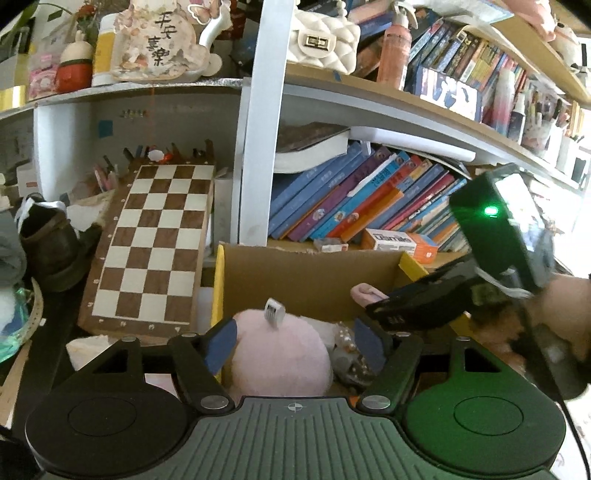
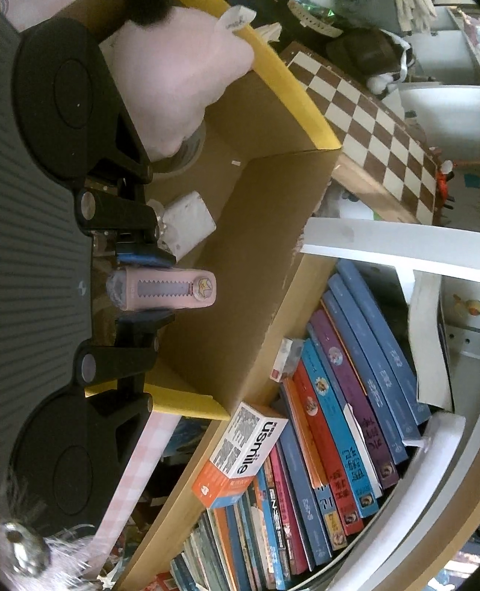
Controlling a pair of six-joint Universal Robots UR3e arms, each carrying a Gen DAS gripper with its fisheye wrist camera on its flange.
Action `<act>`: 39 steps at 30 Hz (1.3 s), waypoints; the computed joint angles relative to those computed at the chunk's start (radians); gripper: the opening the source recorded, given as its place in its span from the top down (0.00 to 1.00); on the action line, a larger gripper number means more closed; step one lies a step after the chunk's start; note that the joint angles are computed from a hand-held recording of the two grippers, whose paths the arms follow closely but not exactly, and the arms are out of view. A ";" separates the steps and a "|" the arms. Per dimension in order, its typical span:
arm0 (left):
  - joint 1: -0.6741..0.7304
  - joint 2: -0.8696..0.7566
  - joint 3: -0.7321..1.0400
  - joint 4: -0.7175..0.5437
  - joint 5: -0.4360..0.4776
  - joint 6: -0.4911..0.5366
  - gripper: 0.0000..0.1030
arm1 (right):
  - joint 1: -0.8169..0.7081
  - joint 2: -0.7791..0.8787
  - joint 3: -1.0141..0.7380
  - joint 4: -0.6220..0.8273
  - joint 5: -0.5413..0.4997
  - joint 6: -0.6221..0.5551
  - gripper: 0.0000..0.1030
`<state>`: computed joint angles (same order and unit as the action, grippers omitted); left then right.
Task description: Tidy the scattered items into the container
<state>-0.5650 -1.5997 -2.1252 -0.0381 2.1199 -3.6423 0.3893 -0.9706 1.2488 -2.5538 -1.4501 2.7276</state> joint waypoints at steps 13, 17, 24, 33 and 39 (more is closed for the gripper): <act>-0.055 0.068 -0.010 -0.080 0.052 -0.009 0.29 | -0.013 -0.080 0.094 -0.077 0.025 0.019 0.63; -0.088 0.074 0.001 -0.099 0.080 -0.025 0.29 | -0.039 -0.187 0.206 -0.108 0.076 0.040 0.60; -0.163 0.080 0.033 -0.152 0.140 -0.066 0.28 | -0.093 -0.404 0.439 -0.176 0.145 0.075 0.60; -0.308 0.029 0.110 -0.261 0.229 -0.201 0.22 | -0.226 -0.748 0.802 -0.233 0.216 0.080 0.55; -0.404 -0.034 0.187 -0.389 0.252 -0.307 0.19 | -0.359 -1.019 1.029 -0.139 0.246 0.039 0.49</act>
